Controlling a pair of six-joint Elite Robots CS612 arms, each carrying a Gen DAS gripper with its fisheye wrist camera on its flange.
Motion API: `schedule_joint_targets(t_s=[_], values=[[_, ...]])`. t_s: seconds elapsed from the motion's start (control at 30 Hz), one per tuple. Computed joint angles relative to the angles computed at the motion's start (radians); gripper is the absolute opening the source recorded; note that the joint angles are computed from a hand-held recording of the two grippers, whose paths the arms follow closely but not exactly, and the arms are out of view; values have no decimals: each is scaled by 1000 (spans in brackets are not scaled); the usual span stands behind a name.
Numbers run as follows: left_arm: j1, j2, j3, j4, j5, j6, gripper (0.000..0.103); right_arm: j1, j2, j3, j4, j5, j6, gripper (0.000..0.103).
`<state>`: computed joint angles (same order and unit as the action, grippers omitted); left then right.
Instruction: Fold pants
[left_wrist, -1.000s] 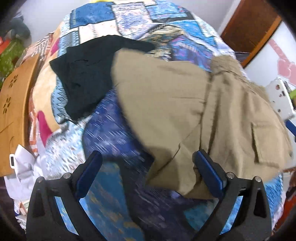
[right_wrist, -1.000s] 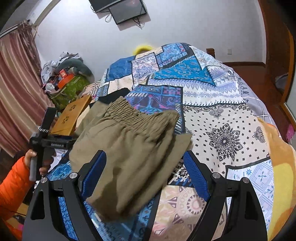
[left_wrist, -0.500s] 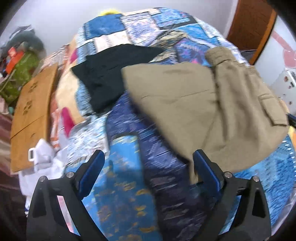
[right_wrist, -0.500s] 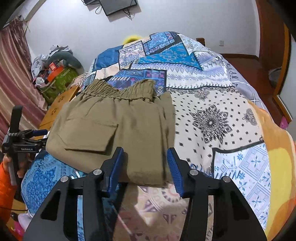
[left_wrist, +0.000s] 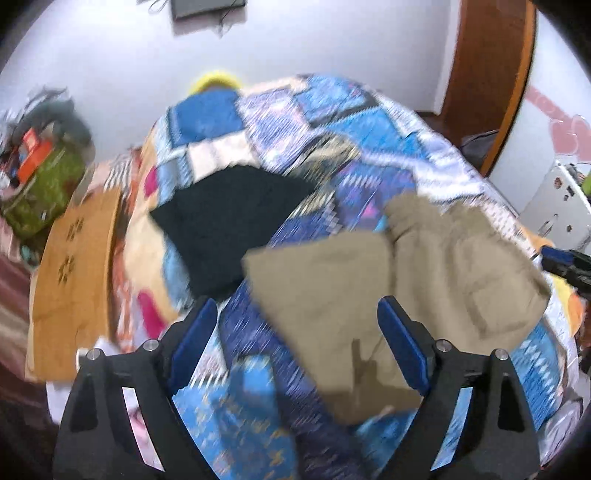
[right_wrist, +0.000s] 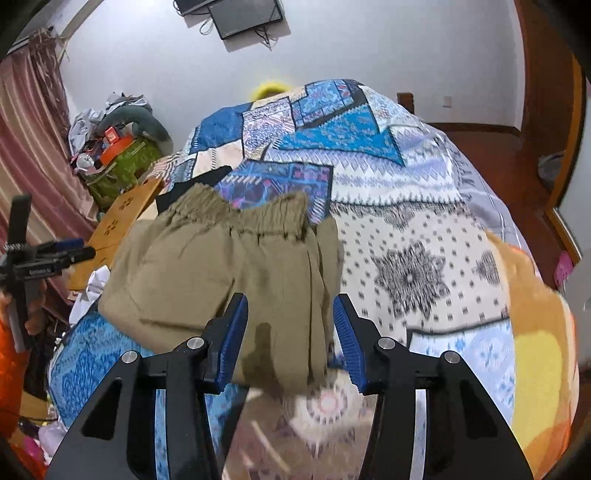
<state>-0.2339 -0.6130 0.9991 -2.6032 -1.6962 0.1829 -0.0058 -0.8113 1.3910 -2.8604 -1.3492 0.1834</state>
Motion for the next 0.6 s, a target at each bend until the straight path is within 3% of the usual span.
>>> schedule_joint_targets(t_s=[0.13, 0.27, 0.37, 0.6], values=[[-25, 38, -77, 44, -45, 40, 84, -3, 35, -67, 60, 13, -52, 45], [-46, 82, -156, 138, -62, 91, 59, -5, 75, -140, 152, 26, -120, 44], [-54, 126, -232, 240, -69, 96, 40, -7, 103, -191, 237, 32, -163, 29], [-53, 165, -269, 260, -65, 43, 39, -11, 119, -200, 236, 24, -181, 18]])
